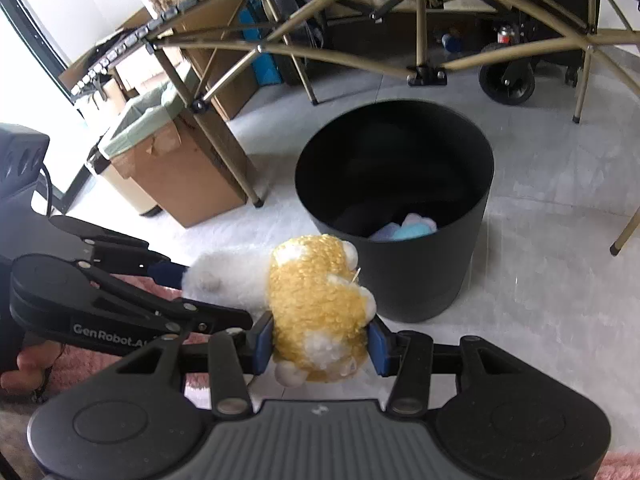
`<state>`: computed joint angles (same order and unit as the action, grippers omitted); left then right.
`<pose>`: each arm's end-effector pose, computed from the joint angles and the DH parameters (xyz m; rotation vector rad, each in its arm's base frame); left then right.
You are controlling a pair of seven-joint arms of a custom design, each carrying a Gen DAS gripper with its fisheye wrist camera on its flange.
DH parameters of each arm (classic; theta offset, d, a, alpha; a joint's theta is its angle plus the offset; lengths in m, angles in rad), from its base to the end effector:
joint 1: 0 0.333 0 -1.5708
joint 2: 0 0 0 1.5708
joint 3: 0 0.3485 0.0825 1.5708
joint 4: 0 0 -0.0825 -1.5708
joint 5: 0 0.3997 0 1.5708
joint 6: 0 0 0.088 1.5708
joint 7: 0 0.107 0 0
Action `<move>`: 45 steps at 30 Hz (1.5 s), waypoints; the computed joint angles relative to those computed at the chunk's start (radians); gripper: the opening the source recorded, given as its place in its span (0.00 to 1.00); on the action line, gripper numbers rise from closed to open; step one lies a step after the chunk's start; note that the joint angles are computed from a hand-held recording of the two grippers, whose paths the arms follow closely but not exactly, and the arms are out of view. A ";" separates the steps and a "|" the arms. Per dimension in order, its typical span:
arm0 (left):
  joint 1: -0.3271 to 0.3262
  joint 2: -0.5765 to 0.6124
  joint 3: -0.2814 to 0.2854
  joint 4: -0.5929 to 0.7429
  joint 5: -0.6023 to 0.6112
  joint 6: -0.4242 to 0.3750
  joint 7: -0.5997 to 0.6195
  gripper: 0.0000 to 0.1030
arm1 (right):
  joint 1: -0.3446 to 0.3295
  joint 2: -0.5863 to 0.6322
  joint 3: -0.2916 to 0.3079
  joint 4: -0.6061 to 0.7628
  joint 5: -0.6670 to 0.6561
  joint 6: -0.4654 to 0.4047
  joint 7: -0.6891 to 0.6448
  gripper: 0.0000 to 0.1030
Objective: Collect trash
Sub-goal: 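Carry the white-and-yellow plush down over the black bin with the right tool, then open the right tool to drop the plush into the bin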
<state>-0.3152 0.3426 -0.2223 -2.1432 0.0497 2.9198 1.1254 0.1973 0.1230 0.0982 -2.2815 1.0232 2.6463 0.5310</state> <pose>0.5418 -0.3192 0.3121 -1.9940 2.2240 -0.6660 0.5386 0.1398 0.3369 -2.1462 1.3213 0.0564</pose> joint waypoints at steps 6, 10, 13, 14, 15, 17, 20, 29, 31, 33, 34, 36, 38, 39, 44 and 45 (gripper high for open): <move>-0.050 0.001 0.061 0.031 0.082 0.015 -0.065 0.48 | -0.004 -0.003 0.002 0.017 0.073 0.026 -0.065 0.45; -0.079 0.016 0.102 0.073 0.144 0.015 -0.112 0.48 | -0.006 0.014 0.002 0.053 0.096 0.043 -0.091 0.45; -0.085 0.036 0.121 0.112 0.181 0.011 -0.138 0.48 | -0.011 0.044 0.005 0.095 0.102 0.050 -0.096 0.45; -0.084 0.045 0.124 0.127 0.189 0.007 -0.143 0.48 | -0.013 0.056 0.008 0.111 0.099 0.053 -0.096 0.45; -0.084 0.054 0.128 0.143 0.198 0.002 -0.148 0.48 | -0.015 0.069 0.011 0.127 0.096 0.058 -0.097 0.45; -0.079 0.075 0.132 0.176 0.209 -0.009 -0.151 0.48 | -0.020 0.097 0.017 0.161 0.079 0.066 -0.088 0.45; -0.070 0.109 0.134 0.228 0.216 -0.031 -0.150 0.48 | -0.029 0.143 0.030 0.214 0.046 0.078 -0.067 0.45; -0.034 0.244 0.116 0.410 0.188 -0.107 -0.095 0.47 | -0.081 0.279 0.077 0.353 -0.057 0.094 0.024 0.45; -0.024 0.281 0.109 0.454 0.173 -0.131 -0.075 0.47 | -0.084 0.313 0.082 0.385 -0.098 0.092 0.065 0.45; -0.023 0.319 0.111 0.502 0.163 -0.165 -0.065 0.46 | -0.092 0.344 0.089 0.414 -0.140 0.085 0.101 0.45; -0.020 0.335 0.108 0.522 0.157 -0.176 -0.058 0.46 | -0.094 0.358 0.091 0.426 -0.162 0.085 0.121 0.45; -0.015 0.361 0.105 0.549 0.146 -0.182 -0.046 0.46 | -0.098 0.380 0.098 0.442 -0.196 0.090 0.162 0.45; -0.018 0.378 0.111 0.569 0.143 -0.193 -0.044 0.46 | -0.104 0.394 0.108 0.453 -0.223 0.094 0.198 0.45; -0.014 0.385 0.107 0.577 0.135 -0.198 -0.041 0.46 | -0.105 0.399 0.112 0.454 -0.237 0.103 0.210 0.45; -0.030 0.406 0.125 0.612 0.132 -0.227 -0.056 0.47 | -0.131 0.425 0.138 0.474 -0.281 0.106 0.261 0.46; -0.044 0.407 0.140 0.618 0.145 -0.241 -0.071 0.52 | -0.135 0.426 0.142 0.473 -0.284 0.109 0.268 0.48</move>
